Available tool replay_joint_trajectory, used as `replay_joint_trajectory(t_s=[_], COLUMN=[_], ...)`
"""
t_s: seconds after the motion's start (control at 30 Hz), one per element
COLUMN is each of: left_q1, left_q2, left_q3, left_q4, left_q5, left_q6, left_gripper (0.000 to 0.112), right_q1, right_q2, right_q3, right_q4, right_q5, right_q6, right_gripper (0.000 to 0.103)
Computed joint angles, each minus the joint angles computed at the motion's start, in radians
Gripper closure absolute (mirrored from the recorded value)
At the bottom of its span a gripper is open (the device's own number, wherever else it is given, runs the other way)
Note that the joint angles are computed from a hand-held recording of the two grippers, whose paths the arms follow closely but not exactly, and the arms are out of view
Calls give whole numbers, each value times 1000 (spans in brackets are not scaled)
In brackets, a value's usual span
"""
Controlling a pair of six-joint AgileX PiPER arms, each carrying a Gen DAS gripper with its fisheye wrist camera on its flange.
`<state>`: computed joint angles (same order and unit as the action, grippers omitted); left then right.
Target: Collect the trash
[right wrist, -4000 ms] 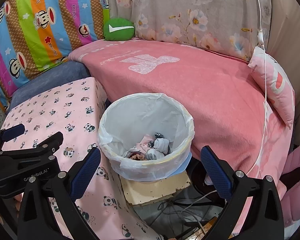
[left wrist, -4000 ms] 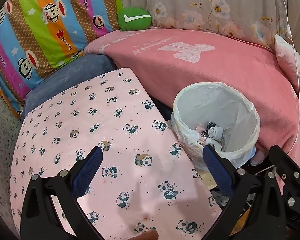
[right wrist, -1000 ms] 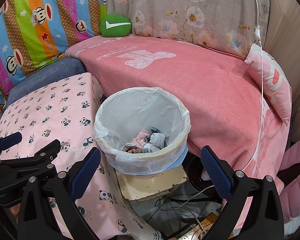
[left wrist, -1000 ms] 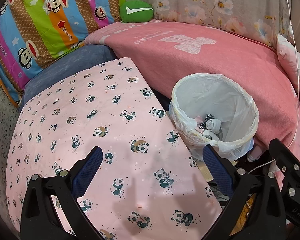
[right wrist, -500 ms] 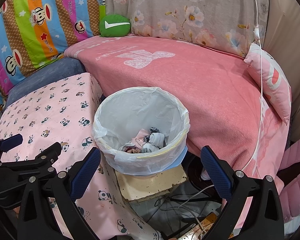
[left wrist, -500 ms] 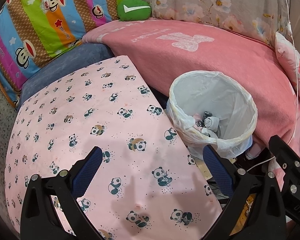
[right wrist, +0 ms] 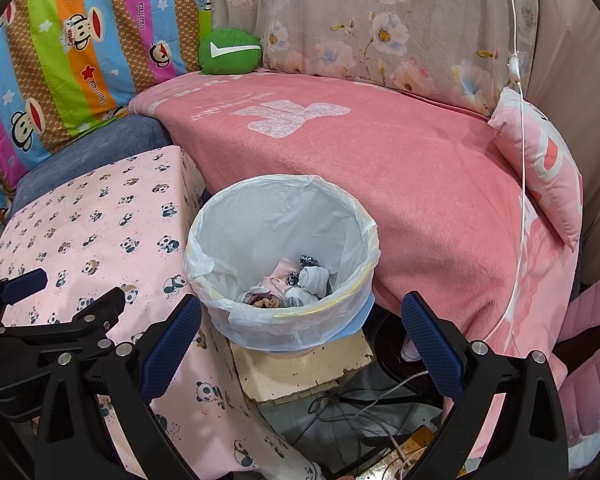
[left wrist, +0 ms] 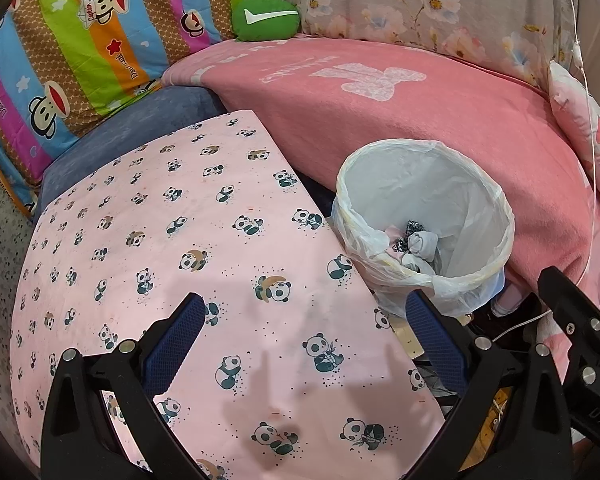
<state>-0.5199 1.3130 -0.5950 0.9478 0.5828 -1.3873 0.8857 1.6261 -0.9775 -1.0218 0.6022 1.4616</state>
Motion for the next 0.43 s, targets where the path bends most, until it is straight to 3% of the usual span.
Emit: replay_joint_trajectory(t_s=[0.43], left_q1=[47], left_q2=[-3], left_q3=[6], left_q4=[-45], left_q5=[-49], left_q6=[73], left_gripper=[16], right_q1=[-15], right_q2=[-8], right_q3=[5], right_q4=[4], right_q5=[-8], right_q6=[-13], right_gripper=[4])
